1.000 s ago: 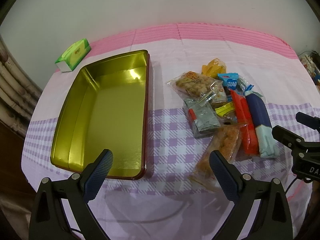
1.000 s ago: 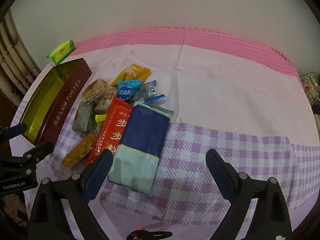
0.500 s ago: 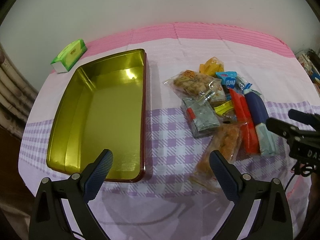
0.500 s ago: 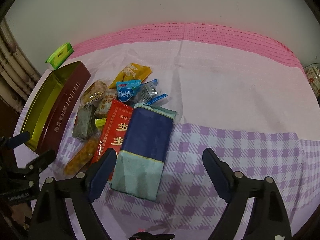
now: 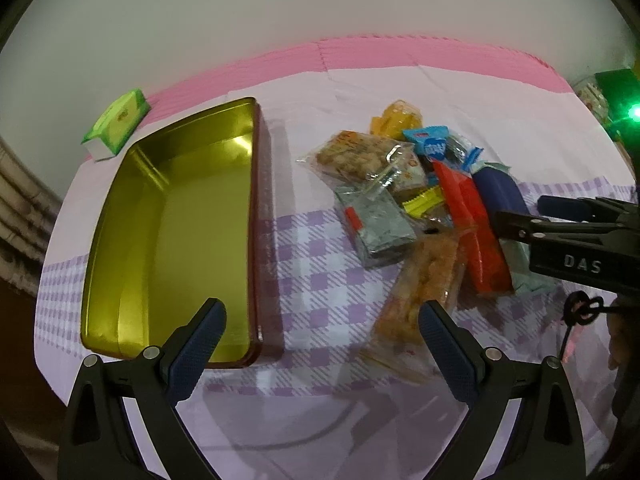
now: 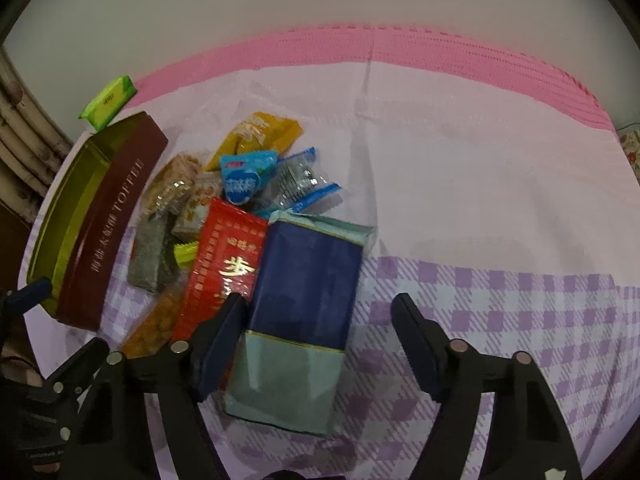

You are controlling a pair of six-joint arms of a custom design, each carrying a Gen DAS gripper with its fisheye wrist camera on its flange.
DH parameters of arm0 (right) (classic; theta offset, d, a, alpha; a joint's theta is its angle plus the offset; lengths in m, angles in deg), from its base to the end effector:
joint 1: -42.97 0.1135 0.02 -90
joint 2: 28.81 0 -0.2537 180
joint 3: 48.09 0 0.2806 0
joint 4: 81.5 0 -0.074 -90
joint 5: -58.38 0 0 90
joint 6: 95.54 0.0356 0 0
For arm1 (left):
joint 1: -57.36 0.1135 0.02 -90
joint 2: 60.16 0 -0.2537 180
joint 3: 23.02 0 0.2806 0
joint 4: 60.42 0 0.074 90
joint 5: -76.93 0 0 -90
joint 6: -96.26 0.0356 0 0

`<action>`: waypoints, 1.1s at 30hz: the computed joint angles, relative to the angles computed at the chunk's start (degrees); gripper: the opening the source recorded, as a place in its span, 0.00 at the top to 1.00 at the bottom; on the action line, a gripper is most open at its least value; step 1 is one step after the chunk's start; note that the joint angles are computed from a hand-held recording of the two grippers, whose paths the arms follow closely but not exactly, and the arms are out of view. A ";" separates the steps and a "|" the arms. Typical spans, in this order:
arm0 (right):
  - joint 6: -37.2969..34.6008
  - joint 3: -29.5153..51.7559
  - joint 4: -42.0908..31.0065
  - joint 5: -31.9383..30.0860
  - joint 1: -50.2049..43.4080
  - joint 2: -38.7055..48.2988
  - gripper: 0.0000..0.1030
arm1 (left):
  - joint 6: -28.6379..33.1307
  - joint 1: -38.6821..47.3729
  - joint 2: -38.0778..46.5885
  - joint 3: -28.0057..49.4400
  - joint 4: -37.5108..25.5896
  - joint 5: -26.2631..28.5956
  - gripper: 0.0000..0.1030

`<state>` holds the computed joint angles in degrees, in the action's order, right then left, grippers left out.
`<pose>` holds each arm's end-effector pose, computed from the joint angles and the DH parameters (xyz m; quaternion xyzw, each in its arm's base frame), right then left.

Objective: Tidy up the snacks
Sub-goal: 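Lower the right gripper onto the blue-and-teal packet and close it, then grasp the clear orange snack packet with the left gripper while the right holds the blue packet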

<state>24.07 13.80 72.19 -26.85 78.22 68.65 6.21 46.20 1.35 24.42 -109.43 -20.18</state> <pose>0.2735 0.1896 0.1053 -0.0376 0.9685 0.0961 0.2265 0.2173 -0.0384 0.1708 0.0796 0.9675 0.0373 0.2371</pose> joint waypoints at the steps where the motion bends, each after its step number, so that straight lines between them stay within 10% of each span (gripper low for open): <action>1: 0.24 -0.43 0.26 -0.15 -0.29 -0.14 0.35 | 0.14 -0.11 0.28 0.06 0.05 0.21 0.06; 33: -2.57 -6.67 -5.24 3.72 -4.64 -6.12 0.54 | 6.17 -5.73 1.77 2.14 -2.33 1.85 0.17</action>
